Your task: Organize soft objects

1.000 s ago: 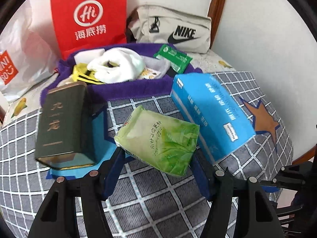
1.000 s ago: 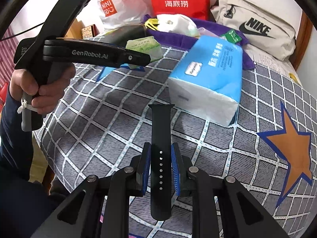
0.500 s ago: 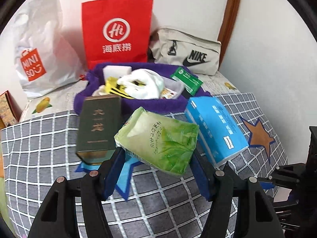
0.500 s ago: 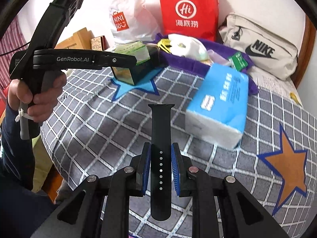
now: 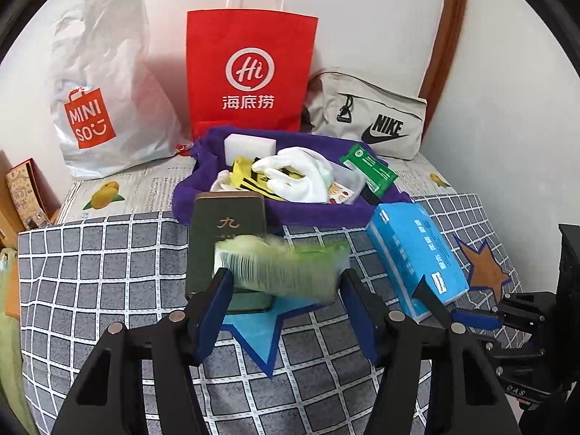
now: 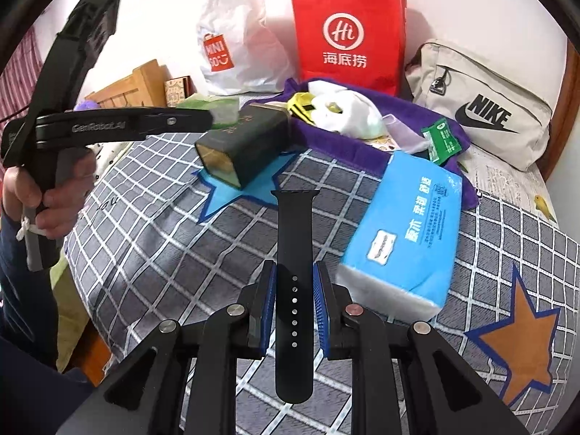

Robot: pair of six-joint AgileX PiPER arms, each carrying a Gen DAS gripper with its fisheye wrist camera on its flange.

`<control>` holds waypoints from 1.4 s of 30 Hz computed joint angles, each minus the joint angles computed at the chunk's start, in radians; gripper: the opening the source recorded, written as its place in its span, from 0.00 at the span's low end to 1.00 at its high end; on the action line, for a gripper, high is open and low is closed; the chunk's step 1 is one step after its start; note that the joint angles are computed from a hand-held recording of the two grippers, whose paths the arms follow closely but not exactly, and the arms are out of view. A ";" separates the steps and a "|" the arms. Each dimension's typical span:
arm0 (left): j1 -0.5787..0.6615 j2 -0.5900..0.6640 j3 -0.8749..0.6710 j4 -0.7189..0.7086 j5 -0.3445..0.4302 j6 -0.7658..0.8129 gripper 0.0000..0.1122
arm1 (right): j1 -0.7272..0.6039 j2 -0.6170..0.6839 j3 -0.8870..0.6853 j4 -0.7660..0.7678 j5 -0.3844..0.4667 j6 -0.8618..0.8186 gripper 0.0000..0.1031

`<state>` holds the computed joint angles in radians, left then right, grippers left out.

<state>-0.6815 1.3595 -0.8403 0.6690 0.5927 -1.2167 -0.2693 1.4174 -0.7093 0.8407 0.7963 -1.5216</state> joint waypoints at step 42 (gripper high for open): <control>0.073 0.209 -0.059 0.141 -0.060 -0.044 0.62 | 0.020 0.095 -0.029 -0.055 -0.044 0.053 0.20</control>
